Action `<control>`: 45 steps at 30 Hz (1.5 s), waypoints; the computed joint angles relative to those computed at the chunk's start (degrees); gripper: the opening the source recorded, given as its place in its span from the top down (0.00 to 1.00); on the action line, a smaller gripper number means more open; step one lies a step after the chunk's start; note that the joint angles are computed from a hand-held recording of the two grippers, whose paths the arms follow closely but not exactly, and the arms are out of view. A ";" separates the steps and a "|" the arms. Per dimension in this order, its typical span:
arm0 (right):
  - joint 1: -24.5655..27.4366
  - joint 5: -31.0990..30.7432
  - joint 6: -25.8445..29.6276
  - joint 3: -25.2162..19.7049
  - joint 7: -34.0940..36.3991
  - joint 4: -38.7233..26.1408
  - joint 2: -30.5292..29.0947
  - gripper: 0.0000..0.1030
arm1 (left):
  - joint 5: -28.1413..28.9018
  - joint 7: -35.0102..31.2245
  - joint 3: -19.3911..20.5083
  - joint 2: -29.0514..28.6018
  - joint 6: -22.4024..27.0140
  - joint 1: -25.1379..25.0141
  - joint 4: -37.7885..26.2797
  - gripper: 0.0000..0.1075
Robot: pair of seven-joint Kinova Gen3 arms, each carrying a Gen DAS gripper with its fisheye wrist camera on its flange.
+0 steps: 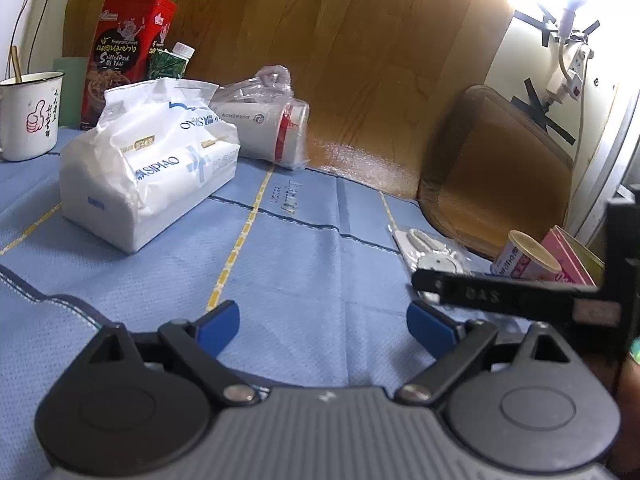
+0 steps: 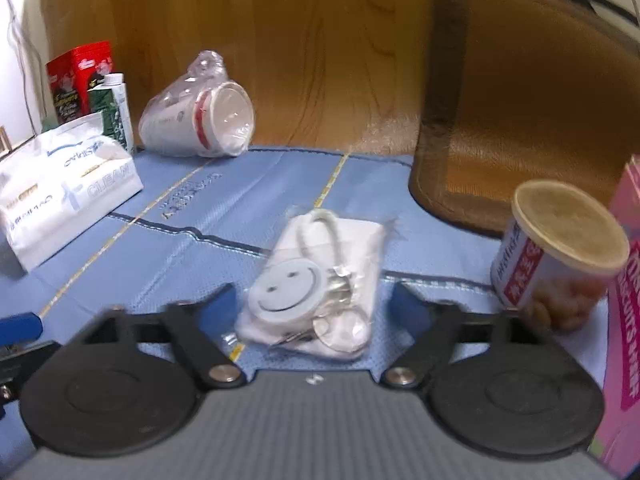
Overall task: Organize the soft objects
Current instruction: 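Reach the right gripper to the smiley-face keychain bag and close on it, then lift the keychain bag with the right gripper while the left gripper clamps it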
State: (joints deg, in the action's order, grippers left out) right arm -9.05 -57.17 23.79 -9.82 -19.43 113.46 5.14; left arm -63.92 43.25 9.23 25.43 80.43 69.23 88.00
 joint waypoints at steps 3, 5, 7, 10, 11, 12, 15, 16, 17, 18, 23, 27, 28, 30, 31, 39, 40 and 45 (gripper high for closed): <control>-1.42 -4.59 5.44 5.77 6.50 1.99 -2.08 0.31 | 0.06 0.49 0.06 -0.24 -0.32 -0.08 0.36 0.12; -3.05 -6.17 10.10 11.07 10.51 3.85 -4.15 0.32 | 0.11 0.29 0.17 -0.31 -0.49 -0.21 0.42 0.11; -4.86 -5.94 14.76 16.38 13.40 5.24 -5.90 0.33 | 0.26 -0.28 0.28 -0.27 -0.61 -0.33 0.23 0.09; -6.52 -4.38 21.75 24.35 18.81 8.28 -9.69 0.33 | 0.34 -1.50 0.47 -0.54 -1.54 -0.56 0.40 0.07; -6.83 -3.10 24.08 27.00 20.14 9.21 -11.14 0.35 | 0.21 -1.94 0.56 -0.72 -2.16 -0.68 0.61 0.06; -7.53 -2.24 26.41 29.66 21.11 9.62 -11.81 0.35 | 0.10 -2.31 0.63 -0.89 -2.76 -0.80 0.82 0.05; -9.01 -0.38 33.40 37.54 20.69 10.29 -12.71 0.37 | 1.00 -4.29 -3.16 -1.99 -7.05 1.39 1.82 0.05; -8.68 -0.99 35.73 39.05 20.82 10.23 -12.04 0.38 | 0.78 -4.21 -3.05 -2.44 -8.39 1.27 2.29 0.05; -7.29 -1.41 38.06 39.59 20.26 9.99 -11.36 0.39 | 0.25 -3.20 -2.97 -3.09 -10.26 1.30 3.10 0.05; -4.88 -2.41 40.39 39.08 20.58 9.86 -10.28 0.40 | -1.06 -1.25 -1.82 -3.98 -12.59 0.54 4.34 0.05; 8.33 -5.43 42.99 27.34 21.18 9.48 -7.80 0.44 | -6.52 7.60 7.57 -7.05 -24.23 -7.79 7.72 0.05; 18.45 -6.43 45.55 19.19 22.34 9.13 -6.28 0.45 | -2.88 3.24 5.03 -5.59 -31.10 -7.82 4.81 0.05; 19.72 -6.60 46.35 18.56 22.60 9.01 -5.73 0.45 | -1.67 1.05 3.11 -4.89 -31.55 -6.45 3.49 0.06; 21.06 -6.98 48.39 18.90 23.47 8.78 -4.41 0.45 | 0.14 -2.35 2.40 -3.66 -32.72 -6.45 1.28 0.07; 21.68 -7.28 49.05 18.86 24.09 8.84 -3.94 0.46 | 1.06 -3.83 1.64 -2.82 -32.07 -5.70 -0.20 0.08; 24.72 -9.92 49.26 18.96 28.98 10.83 -4.72 0.46 | 1.57 -6.68 -2.38 -2.76 -33.56 -2.81 -2.55 0.19; 25.02 -10.61 49.41 19.18 29.64 11.02 -4.75 0.47 | 1.72 -8.40 -2.35 -2.53 -32.81 -2.69 -3.79 0.19; 26.60 -15.25 50.66 20.52 32.87 11.60 -6.15 0.52 | 3.17 -20.05 -1.06 -0.75 -32.89 -4.71 -11.33 0.19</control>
